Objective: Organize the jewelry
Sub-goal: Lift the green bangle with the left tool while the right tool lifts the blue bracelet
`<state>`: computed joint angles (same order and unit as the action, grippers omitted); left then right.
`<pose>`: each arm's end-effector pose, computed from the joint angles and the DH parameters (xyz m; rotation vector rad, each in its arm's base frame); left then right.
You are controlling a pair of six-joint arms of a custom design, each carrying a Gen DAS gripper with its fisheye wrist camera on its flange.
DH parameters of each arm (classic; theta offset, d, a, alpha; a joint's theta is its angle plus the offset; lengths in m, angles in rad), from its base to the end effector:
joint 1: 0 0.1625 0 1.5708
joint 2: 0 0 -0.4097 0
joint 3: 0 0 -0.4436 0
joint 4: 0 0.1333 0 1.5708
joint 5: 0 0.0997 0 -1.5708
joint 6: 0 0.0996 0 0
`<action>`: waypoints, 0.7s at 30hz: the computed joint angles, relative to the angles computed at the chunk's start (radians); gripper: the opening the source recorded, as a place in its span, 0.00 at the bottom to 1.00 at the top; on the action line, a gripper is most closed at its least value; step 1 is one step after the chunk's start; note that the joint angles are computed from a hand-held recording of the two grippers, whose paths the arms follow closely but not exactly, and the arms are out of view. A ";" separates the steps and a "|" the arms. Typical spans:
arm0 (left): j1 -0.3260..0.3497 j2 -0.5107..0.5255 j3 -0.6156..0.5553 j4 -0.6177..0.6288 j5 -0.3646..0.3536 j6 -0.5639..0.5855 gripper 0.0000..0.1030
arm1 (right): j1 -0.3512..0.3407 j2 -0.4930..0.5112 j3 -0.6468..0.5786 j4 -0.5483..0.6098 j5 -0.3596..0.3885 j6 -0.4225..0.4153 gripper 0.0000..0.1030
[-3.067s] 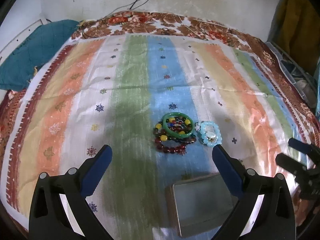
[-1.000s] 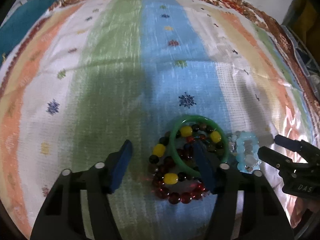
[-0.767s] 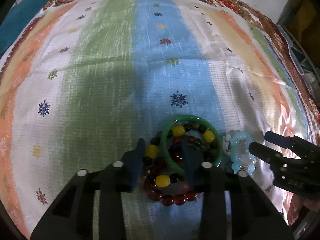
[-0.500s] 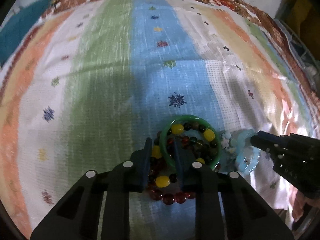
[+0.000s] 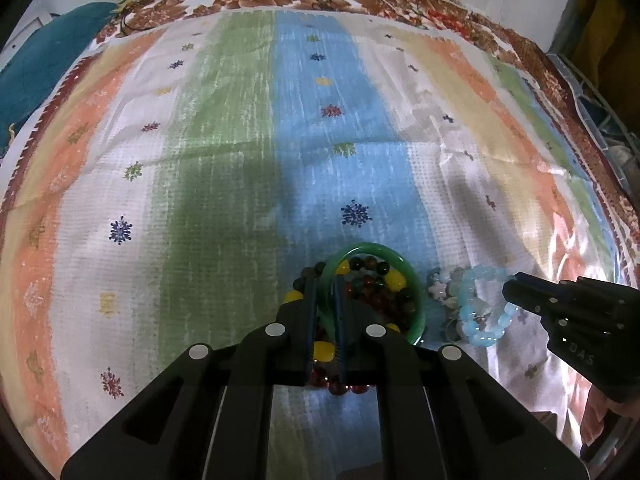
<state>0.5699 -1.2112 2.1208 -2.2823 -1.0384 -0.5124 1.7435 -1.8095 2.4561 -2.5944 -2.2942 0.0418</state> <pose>-0.3196 -0.4232 0.0921 0.6987 2.5116 -0.2995 0.1312 -0.3602 0.2606 -0.0159 -2.4129 0.5539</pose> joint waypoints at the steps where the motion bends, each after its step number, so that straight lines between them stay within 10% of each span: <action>1: -0.007 -0.002 0.001 0.010 0.009 -0.001 0.07 | 0.012 -0.004 0.000 -0.003 -0.006 0.000 0.12; 21: -0.095 -0.059 0.025 0.057 0.082 -0.005 0.08 | 0.139 -0.034 -0.004 0.034 -0.059 0.054 0.12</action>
<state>0.4751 -1.2701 2.1457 -2.2251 -0.9563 -0.5171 1.8821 -1.8438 2.4519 -2.5609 -2.3536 0.0957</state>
